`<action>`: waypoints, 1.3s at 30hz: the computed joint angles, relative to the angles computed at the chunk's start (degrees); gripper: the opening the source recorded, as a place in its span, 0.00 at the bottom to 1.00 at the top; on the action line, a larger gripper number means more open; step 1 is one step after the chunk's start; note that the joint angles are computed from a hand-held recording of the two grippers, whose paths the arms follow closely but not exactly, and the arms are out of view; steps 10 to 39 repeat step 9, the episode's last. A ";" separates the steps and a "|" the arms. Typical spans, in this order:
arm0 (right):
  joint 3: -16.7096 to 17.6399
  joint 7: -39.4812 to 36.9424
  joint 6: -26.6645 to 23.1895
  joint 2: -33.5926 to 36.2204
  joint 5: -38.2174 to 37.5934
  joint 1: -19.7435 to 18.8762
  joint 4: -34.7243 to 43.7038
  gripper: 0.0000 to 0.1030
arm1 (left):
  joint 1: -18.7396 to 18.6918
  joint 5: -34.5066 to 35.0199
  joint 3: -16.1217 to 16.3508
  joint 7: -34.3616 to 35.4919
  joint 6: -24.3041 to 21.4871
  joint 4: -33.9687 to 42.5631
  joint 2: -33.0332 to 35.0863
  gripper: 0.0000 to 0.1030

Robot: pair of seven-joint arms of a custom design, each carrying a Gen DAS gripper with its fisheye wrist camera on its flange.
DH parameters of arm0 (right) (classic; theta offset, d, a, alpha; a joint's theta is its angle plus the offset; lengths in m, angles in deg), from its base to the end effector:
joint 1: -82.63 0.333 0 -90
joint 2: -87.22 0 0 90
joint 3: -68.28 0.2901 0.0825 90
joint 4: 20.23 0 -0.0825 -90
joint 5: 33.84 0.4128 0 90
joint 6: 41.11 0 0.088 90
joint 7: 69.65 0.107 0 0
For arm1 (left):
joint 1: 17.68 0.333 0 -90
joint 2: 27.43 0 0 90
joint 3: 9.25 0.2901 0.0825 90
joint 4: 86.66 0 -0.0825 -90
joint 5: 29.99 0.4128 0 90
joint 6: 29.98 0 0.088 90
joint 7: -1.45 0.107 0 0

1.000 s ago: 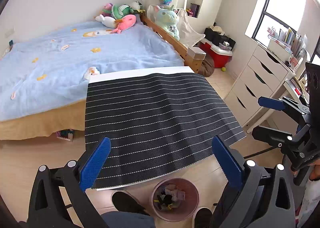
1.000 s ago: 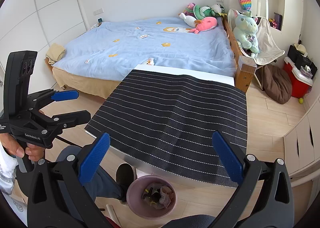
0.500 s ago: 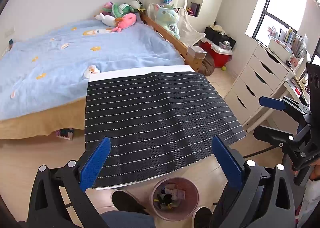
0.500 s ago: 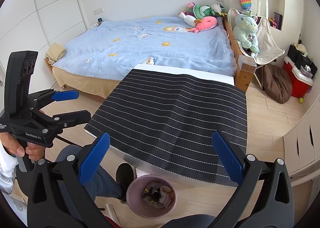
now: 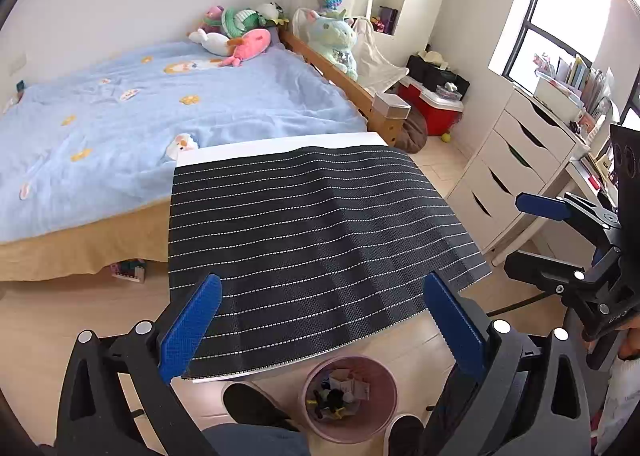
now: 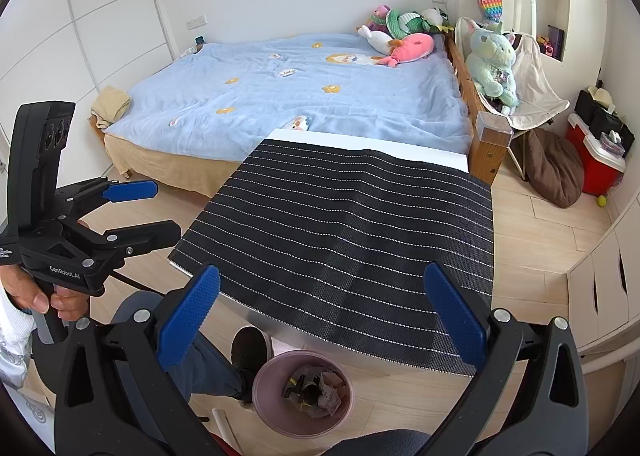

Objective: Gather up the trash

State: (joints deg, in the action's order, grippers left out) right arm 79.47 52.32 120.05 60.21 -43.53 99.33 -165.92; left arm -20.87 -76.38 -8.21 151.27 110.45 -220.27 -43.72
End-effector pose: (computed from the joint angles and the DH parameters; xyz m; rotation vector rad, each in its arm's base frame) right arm 0.4207 0.2351 0.4781 -1.8020 1.6611 -0.4932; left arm 0.5251 -0.0197 0.4546 -1.3615 2.4178 -1.0341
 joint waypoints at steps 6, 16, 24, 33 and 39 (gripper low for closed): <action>-0.13 -0.10 -0.15 0.00 0.06 0.11 0.11 0.97 | 0.02 0.29 -0.16 0.12 0.33 -0.15 -0.07 0.94; -0.13 -0.11 -0.18 0.01 0.03 0.10 0.13 0.97 | 0.01 0.63 -0.22 -0.26 0.49 -0.10 -0.08 0.94; -0.13 -0.11 -0.18 0.01 0.03 0.10 0.13 0.97 | 0.01 0.63 -0.22 -0.26 0.49 -0.10 -0.08 0.94; -0.13 -0.11 -0.18 0.01 0.03 0.10 0.13 0.97 | 0.01 0.63 -0.22 -0.26 0.49 -0.10 -0.08 0.94; -0.13 -0.11 -0.18 0.01 0.03 0.10 0.13 0.97 | 0.01 0.63 -0.22 -0.26 0.49 -0.10 -0.08 0.94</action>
